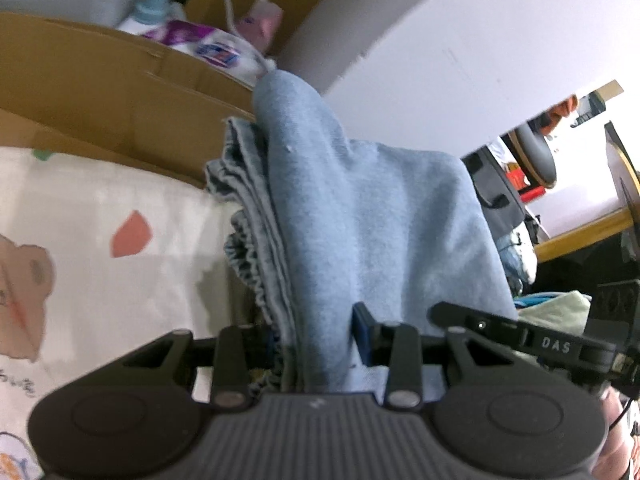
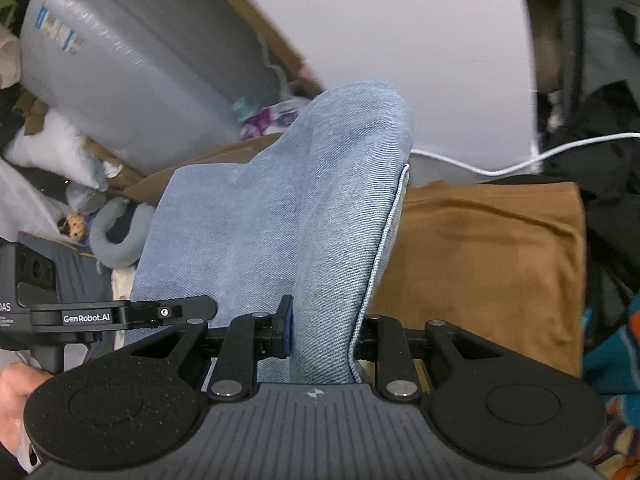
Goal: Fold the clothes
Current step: 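Carry the held stack of jeans with both grippers toward the storage area by the wall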
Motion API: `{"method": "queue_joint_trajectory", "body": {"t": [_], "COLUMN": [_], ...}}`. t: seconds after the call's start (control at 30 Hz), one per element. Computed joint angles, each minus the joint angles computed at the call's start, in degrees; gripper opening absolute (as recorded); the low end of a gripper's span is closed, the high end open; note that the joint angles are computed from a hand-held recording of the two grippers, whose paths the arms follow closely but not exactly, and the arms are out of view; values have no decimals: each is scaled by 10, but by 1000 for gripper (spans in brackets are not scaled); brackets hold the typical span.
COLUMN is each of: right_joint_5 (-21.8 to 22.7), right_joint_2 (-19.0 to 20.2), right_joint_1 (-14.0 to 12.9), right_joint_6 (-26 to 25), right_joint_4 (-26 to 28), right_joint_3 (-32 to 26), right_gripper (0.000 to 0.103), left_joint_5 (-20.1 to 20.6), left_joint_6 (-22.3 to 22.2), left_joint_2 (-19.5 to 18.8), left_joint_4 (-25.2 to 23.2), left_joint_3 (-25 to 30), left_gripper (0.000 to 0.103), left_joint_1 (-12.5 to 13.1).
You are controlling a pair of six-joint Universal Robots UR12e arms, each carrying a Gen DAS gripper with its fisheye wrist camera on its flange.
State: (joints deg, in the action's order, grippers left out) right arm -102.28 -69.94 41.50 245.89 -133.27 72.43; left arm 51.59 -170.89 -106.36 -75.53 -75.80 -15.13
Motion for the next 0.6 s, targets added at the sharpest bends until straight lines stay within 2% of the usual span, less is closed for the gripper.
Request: {"method": "queue_joint_trajectory", "body": {"t": [0.33, 0.6], "right_joint_5": [-49, -95], "right_joint_2": [-45, -57], "right_joint_1": [-3, 0], "right_joint_6": [30, 50], "right_joint_4": [5, -4], "right_joint_3": [76, 116], "right_gripper": [23, 23], "left_joint_5": [-12, -31], "left_joint_6": [-1, 4], "left_joint_2": [-34, -52], "left_joint_4": [30, 55], "left_joint_3": [11, 6], "left_gripper": [38, 38], "left_joint_1": [-40, -54]}}
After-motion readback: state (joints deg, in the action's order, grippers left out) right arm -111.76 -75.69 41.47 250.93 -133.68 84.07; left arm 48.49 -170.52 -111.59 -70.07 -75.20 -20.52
